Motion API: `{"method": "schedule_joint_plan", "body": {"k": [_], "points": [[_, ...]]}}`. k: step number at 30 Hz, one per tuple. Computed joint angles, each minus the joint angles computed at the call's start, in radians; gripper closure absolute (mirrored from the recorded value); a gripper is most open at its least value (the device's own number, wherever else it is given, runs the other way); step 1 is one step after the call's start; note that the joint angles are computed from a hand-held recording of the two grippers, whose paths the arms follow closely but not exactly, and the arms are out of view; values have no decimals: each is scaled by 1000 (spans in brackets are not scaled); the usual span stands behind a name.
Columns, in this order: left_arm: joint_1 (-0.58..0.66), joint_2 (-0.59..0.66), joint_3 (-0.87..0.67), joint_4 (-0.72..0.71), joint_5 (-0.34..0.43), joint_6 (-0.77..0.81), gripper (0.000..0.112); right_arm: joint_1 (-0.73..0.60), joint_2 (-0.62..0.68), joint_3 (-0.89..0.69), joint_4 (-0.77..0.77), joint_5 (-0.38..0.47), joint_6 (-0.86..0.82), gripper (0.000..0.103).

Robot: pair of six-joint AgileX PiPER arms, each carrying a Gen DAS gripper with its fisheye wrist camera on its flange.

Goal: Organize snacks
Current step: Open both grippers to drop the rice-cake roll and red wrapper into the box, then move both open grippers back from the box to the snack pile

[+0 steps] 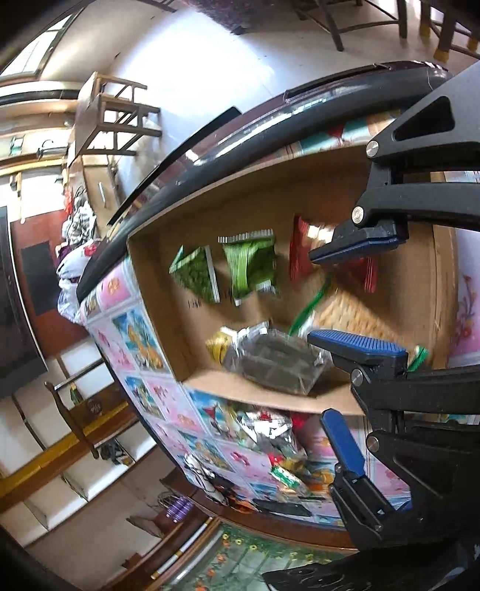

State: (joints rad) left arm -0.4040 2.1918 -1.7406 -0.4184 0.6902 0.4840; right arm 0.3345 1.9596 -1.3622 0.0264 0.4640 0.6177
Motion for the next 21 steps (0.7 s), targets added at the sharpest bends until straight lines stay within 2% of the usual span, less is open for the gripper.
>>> {"method": "schedule_joint_plan", "body": {"k": [8, 16, 21], "points": [[114, -86, 112, -72, -37, 53, 70, 93, 53, -114, -74, 39, 63, 64], [242, -139, 173, -144, -42, 104, 68, 179, 160, -298, -25, 122, -28, 63], [329, -133, 160, -167, -13, 104, 67, 205, 212, -389, -1, 179, -56, 62]]}}
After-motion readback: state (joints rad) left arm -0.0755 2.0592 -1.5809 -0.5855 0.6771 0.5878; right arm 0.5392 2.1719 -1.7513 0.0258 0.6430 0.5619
